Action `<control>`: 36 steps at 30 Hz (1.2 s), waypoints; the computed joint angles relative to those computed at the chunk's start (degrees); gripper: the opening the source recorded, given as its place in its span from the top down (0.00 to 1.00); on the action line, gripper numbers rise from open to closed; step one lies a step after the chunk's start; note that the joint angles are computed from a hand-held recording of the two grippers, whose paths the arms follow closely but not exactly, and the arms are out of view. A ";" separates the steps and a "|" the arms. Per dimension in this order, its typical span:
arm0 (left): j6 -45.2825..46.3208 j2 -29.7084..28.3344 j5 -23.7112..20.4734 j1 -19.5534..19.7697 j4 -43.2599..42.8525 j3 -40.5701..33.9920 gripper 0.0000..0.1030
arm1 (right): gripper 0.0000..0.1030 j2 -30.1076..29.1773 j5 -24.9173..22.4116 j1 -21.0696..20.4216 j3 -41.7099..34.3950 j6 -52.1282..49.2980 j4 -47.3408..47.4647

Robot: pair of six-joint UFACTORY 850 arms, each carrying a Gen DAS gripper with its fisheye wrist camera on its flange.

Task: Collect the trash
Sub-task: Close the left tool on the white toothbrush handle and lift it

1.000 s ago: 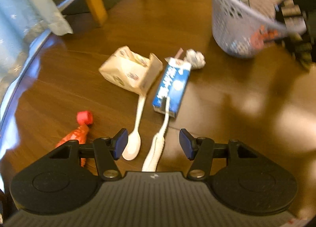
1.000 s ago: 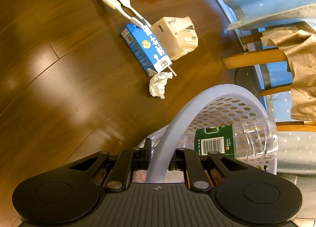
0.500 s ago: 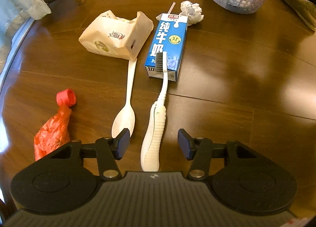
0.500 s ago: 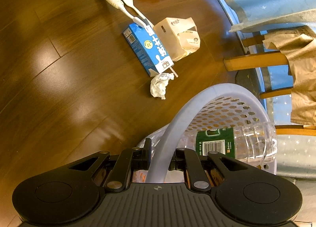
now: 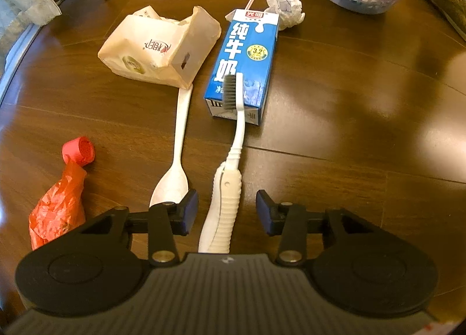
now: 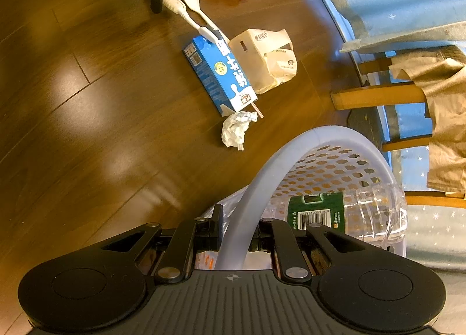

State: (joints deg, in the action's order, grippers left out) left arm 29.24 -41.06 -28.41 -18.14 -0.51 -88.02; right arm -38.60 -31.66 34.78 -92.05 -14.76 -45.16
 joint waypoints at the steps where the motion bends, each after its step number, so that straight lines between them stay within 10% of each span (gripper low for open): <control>1: -0.01 -0.07 -0.08 -0.01 0.16 -0.02 0.66 | 0.90 0.00 -0.02 0.00 -0.02 0.01 0.00; 11: -1.96 -0.53 0.28 0.09 2.75 -0.13 0.81 | 0.90 -0.11 -0.14 0.14 -0.21 0.04 0.07; 36: -1.57 6.10 -4.58 -0.81 -0.68 -0.32 0.84 | 0.90 0.20 1.37 0.04 0.52 -0.88 -0.26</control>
State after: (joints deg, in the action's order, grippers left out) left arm 27.68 -34.95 -32.99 -18.95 -1.19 -88.35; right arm -38.40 -30.29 34.82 -91.53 -15.64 -45.42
